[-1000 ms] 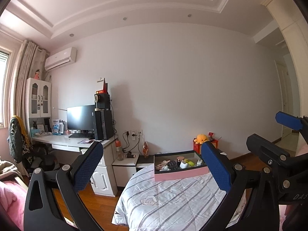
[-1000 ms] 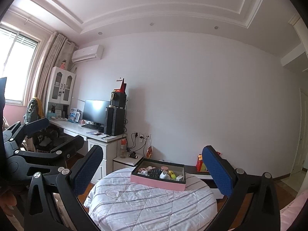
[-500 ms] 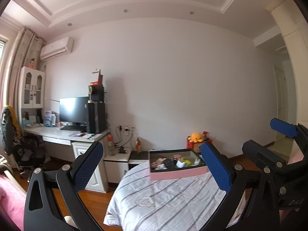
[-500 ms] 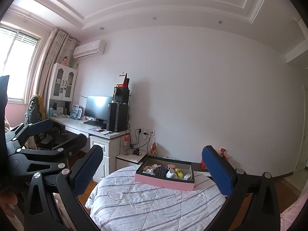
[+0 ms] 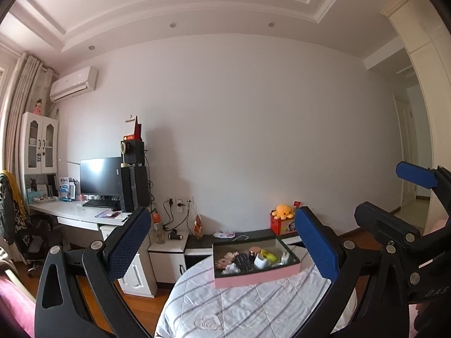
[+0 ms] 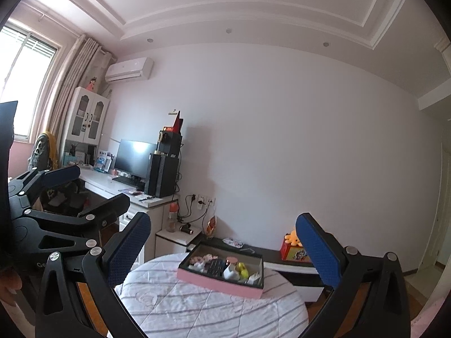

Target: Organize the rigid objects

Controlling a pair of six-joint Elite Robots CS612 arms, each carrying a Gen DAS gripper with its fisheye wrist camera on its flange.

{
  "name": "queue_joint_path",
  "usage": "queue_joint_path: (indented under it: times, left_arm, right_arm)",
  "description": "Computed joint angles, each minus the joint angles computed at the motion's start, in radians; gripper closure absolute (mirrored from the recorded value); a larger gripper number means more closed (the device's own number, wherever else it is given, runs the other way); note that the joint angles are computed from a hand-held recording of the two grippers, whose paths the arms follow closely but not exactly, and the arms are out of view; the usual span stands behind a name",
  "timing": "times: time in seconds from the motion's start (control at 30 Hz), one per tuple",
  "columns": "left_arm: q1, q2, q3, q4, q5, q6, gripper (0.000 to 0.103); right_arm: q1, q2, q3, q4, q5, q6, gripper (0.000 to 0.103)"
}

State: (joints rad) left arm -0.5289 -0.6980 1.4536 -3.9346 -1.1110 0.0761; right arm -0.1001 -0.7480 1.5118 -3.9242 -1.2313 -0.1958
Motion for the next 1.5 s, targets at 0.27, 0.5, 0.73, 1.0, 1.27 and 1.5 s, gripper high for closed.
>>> queue_joint_path:
  times: [0.27, 0.5, 0.73, 1.0, 1.27, 1.5]
  left_arm:
    - [-0.004, 0.002, -0.018, 0.001, 0.020, 0.026, 0.000]
    - [-0.006, 0.002, -0.026, 0.000, 0.022, 0.051, 0.000]
    - [-0.010, 0.004, -0.035, -0.004, 0.029, 0.076, 0.000]
    - [-0.008, 0.003, -0.034, -0.011, 0.027, 0.076, 0.000]
    - [-0.008, 0.003, -0.034, -0.014, 0.026, 0.084, 0.000]
    - [-0.009, 0.002, -0.031, -0.015, 0.030, 0.090, 0.000]
  right_arm:
    - [-0.004, 0.000, -0.014, 0.008, 0.016, -0.001, 0.000]
    - [-0.004, 0.000, -0.015, 0.009, 0.011, -0.001, 0.000]
    - [-0.001, 0.004, -0.024, 0.012, 0.010, -0.001, 0.000]
    - [0.000, 0.005, -0.026, 0.000, 0.007, -0.003, 0.000]
    - [-0.002, 0.004, -0.027, 0.000, 0.010, -0.009, 0.000]
    - [-0.003, 0.003, -0.026, 0.003, 0.013, -0.011, 0.000]
